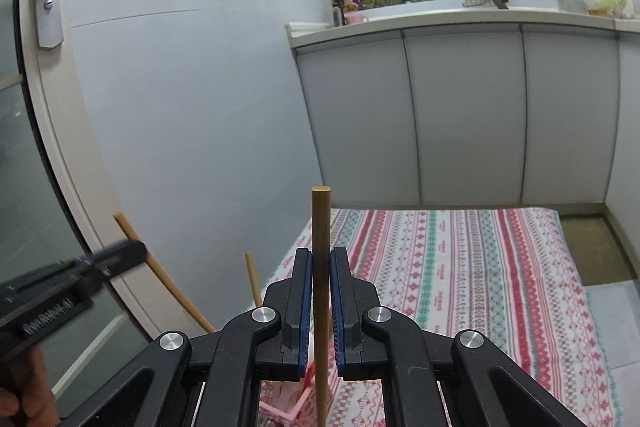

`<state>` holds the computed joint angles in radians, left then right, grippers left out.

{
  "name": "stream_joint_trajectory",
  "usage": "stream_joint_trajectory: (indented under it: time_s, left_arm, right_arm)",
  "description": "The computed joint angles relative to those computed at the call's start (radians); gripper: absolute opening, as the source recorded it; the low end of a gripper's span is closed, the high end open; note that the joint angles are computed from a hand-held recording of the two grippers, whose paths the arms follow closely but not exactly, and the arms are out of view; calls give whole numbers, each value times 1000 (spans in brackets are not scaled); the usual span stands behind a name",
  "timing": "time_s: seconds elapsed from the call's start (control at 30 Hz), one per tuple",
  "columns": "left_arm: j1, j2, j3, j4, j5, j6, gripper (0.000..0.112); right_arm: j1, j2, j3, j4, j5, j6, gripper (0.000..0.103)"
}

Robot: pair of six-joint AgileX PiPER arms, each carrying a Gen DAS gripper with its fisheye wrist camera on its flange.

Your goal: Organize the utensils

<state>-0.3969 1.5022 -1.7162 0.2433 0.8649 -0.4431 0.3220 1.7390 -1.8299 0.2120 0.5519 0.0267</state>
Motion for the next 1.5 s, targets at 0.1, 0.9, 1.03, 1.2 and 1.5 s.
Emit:
stream_joint_trajectory:
  time_s: [0.1, 0.9, 1.03, 1.2, 1.5]
  left_arm:
    - [-2, 32, -11, -10, 26, 25, 7]
    - [136, 52, 54, -421, 8, 233, 32]
    - [164, 16, 76, -419, 32, 206, 42]
    - [163, -18, 117, -326, 78, 113, 45]
    - [185, -8, 146, -296, 154, 104, 46]
  right_arm:
    - [-2, -4, 12, 13, -26, -4, 7]
    - [25, 67, -45, -14, -45, 35, 7]
    - [27, 73, -46, -8, -71, 36, 7]
    - [36, 99, -66, 23, -97, 10, 7]
    - [85, 167, -95, -47, -141, 22, 7]
